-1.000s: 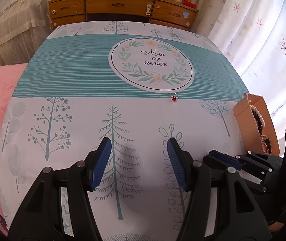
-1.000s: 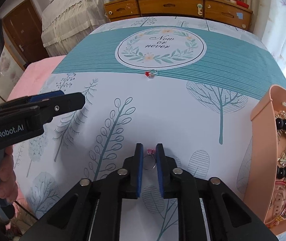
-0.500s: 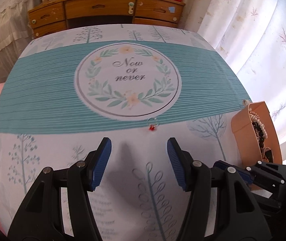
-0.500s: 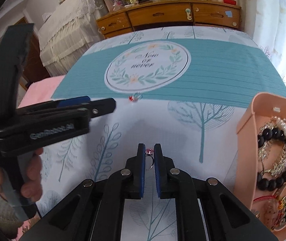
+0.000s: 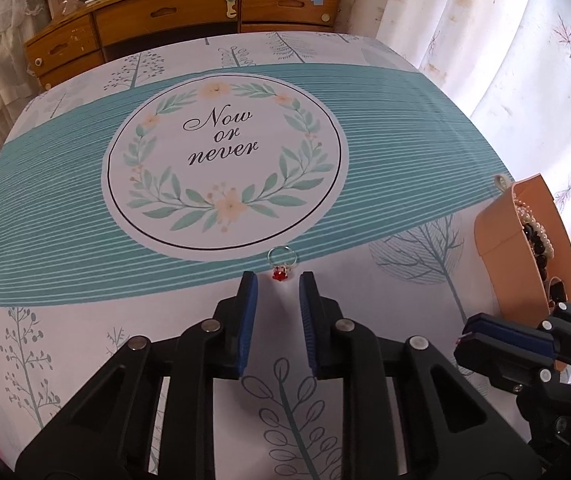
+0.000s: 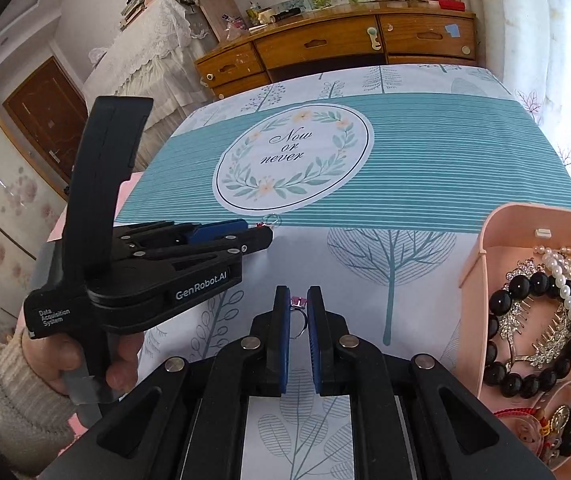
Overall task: Organize jewelry
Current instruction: 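Grasp the red-bead ring with the left tool while the right tool holds the clear ring, then carry both rings into the peach tray and open both tools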
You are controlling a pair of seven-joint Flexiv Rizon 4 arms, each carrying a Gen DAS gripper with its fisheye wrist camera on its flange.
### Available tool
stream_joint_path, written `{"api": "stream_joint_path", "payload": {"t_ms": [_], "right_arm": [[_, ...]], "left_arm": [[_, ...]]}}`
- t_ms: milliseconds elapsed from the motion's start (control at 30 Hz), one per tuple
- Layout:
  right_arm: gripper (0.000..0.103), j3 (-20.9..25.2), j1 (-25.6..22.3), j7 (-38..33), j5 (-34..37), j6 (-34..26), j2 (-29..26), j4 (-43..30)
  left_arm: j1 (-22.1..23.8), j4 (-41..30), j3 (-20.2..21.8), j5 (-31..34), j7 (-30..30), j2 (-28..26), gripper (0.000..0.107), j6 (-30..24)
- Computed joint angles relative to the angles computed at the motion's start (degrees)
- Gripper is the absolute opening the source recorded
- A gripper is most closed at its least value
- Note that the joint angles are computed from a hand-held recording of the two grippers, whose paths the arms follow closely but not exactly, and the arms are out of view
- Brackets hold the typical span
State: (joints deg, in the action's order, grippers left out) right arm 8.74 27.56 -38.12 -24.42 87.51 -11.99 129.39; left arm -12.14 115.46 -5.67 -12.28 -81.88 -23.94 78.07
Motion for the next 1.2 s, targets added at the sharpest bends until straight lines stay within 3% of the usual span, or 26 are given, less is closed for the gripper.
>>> {"api": "stream_joint_path", "payload": {"t_ms": [100,600,700,767,900,1033,1133,1200], "right_arm": [[0.008,0.35,-0.42,-0.34,0.69,0.31,0.01,0.12],[0.008,-3.36,1.33,3.96,-3.11,3.32,2.63,2.89],[0.008,-4.46,0.50,6.52,-5.81,4.30,5.71,4.85],[0.008,-8.03,-0.34,13.95,-15.29,5.93,9.22,7.39],[0.008,-7.44,-7.27,20.06,-22.76,5.23,16.01,10.53],[0.008,-5.50,-11.94,19.80,-20.75,2.39,21.70,13.48],[0.009,-5.63,-9.86,15.02,-12.55,-1.39,24.88,15.59],[0.009,-5.55,-8.39,11.92,-7.53,-3.71,26.76,16.99]], "left_arm": [[-0.48,-0.53,0.49,0.80,-0.20,-0.40,0.008,0.19],[-0.08,1.47,-0.89,0.45,0.29,1.15,0.005,3.61],[1.53,3.91,-3.77,-1.63,2.58,4.06,0.005,5.25],[2.83,5.67,-6.54,-4.04,4.95,6.21,0.005,6.45],[4.82,8.55,-13.30,-11.73,11.79,10.11,0.005,8.61],[5.22,9.93,-20.35,-21.72,20.19,12.66,0.005,10.72],[3.91,9.83,-23.62,-27.85,25.17,13.57,0.005,9.84],[1.59,9.39,-23.24,-28.18,26.24,13.49,0.005,9.00]]}}
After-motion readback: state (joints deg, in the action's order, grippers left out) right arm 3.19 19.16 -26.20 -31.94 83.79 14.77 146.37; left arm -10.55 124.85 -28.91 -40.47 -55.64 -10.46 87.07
